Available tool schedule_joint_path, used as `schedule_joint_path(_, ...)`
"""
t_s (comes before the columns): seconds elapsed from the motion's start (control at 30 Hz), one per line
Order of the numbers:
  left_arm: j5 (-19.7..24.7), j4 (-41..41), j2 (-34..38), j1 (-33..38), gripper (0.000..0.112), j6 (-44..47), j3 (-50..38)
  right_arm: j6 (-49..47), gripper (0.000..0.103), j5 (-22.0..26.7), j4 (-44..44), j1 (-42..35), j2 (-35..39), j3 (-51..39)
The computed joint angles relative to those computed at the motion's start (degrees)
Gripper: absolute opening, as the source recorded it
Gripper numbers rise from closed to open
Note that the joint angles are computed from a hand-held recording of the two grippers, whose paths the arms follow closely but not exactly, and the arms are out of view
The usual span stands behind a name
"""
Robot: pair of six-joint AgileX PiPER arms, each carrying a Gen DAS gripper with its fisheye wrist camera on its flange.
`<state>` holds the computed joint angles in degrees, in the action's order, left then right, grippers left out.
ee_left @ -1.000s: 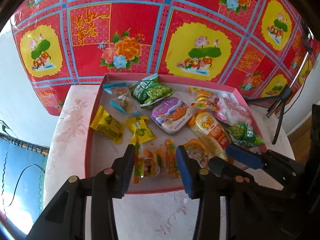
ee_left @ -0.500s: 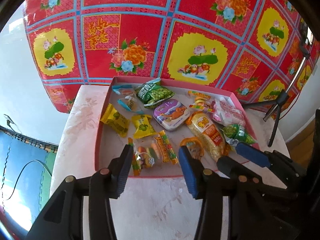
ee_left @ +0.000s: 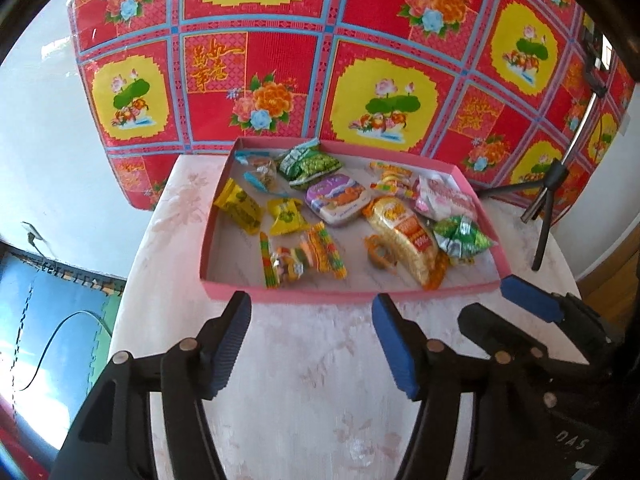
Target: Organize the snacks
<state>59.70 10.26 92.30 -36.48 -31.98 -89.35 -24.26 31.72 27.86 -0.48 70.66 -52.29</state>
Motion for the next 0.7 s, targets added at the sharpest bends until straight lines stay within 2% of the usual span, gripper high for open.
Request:
schedule_joint_path(0.2,-0.19,1.21,-1.27,-1.82,0.07,-2.18,3.69,1.33,0.079,0.31,-1.47,-1.37,-1.94,3.34)
schedule_joint_path(0.33,-1.03,0.39,-1.45,-1.82,0.07,-2.73,6.07,3.46,0.079,0.19,-3.38,-2.18,-1.9,5.0)
schedule_joint_path(0.47,-1.86,-0.47,-1.14,-1.45,0.07,-2.81,7.71,9.62,0.08,0.05,-9.2,-1.68,-0.31,5.31)
schedule_joint_path(0.7,-0.94,0.19,-0.02,-1.62,0.07,-3.05,7.34,12.14,0.079,0.04,-11.41,-1.9,1.73,4.94)
